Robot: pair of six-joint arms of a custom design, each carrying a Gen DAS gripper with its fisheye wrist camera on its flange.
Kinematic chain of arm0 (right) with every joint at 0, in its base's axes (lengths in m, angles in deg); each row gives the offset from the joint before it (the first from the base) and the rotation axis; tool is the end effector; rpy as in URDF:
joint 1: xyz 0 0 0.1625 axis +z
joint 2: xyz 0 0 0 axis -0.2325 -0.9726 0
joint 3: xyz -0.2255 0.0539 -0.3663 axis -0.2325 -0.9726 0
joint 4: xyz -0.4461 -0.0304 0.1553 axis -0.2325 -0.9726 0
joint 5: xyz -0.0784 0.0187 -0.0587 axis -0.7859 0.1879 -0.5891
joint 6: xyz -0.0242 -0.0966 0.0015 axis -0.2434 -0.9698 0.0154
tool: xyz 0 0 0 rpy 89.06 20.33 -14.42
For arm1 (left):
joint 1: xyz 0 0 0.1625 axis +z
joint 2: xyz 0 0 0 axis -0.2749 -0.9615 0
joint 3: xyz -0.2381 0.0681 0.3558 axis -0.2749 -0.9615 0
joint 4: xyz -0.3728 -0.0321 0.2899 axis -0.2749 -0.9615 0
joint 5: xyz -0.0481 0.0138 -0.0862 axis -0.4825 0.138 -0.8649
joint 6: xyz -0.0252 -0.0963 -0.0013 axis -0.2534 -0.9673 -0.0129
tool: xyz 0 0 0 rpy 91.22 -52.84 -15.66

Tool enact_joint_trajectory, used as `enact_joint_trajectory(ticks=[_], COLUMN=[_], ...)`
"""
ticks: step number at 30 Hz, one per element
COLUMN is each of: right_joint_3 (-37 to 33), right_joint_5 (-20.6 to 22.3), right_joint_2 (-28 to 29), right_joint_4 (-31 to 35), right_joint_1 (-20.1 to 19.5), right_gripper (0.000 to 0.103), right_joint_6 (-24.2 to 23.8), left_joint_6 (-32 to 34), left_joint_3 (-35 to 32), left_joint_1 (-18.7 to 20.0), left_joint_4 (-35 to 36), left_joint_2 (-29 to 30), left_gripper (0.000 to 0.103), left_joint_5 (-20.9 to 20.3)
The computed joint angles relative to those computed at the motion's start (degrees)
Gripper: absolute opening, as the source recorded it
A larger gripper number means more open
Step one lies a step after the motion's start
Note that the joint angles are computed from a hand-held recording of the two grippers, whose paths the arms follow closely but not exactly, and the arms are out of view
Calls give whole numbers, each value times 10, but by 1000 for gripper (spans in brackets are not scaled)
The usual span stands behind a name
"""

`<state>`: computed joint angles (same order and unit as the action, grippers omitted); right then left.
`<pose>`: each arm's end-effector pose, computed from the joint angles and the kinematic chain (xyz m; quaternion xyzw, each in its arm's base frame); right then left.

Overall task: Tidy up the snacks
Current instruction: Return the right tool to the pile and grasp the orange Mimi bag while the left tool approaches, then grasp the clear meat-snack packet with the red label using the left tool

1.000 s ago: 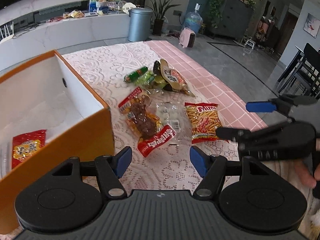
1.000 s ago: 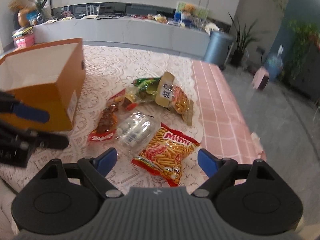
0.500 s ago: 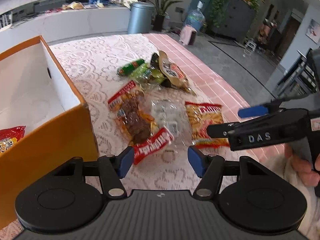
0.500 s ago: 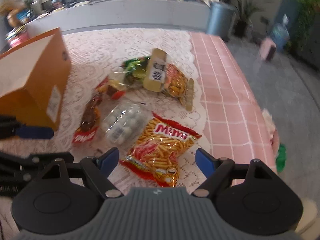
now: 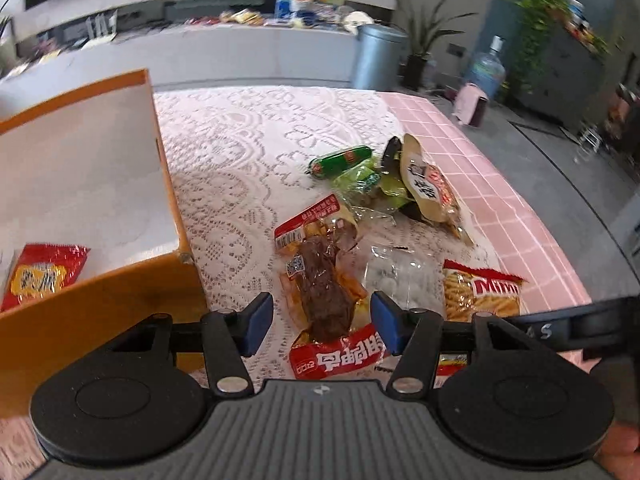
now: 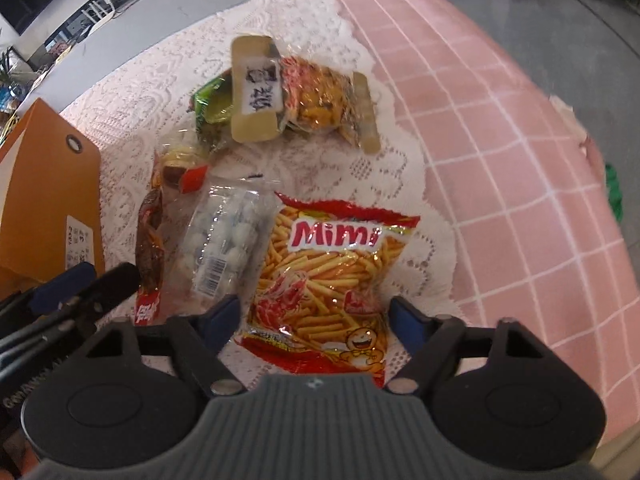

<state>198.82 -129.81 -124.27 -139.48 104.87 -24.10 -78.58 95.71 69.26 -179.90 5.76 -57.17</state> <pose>0.0849 -0.5584 0.1704 -0.1464 -0.9057 0.2644 0.2973 -0.2211 -0.6063 0.0425 0.2926 0.9051 -0.2232 0.2130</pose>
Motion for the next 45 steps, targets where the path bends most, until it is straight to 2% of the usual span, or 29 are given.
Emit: enact_joint_trajectory(ticks=[4,7,11,15,20,22,23,25,27,29,34,36,45], right_joint_3=[-9,-15,2,15,11,11,13,16,17,16,16,16,19], right_joint_5=[-8,-34,-26,-24,-25,-21,-17,-8,-1,-3,0,1,6], right_joint_2=[17,28,18,12,18,18,16,14,13,15,16,16,16], right_joint_4=[-19,-22,-60,-97,-93,-93,-95,-101,-102,-103,-108,-109,-118], right_joint_1=[3,11,8,5,7,5,4,1,-1,0,-1,-1,0], right_gripper=[74,66,56,54,54,54,54,54,54,54,54,54,54], right_joint_6=[-12,-29,-22,-6,-13,-12,-11,-10,-11,-14,-16,-15,-18], left_joint_6=[-34,-41,-54,-62,-76,-69,-63,-60,-57,-49,-53,-42,-42], left_joint_3=[-19,-27,-34,-50,-61,-56,-55,-60,-68,-72,-80,-74,-43], left_joint_1=[2,3,1,-4,-9,-6,-4,1,7,8,18,16,22], left_joint_4=[36,52,64,83,85,75,73,84,96,91,112,100,150], left_joint_2=[10,18,24,39,53,51,50,49,47,48,40,37,-5], left_gripper=[66,66,66,66,67,62,53,42,37,18,11,0,0], left_joint_5=[14,16,23,51,78,73,68,62,45,47,21,24,-2])
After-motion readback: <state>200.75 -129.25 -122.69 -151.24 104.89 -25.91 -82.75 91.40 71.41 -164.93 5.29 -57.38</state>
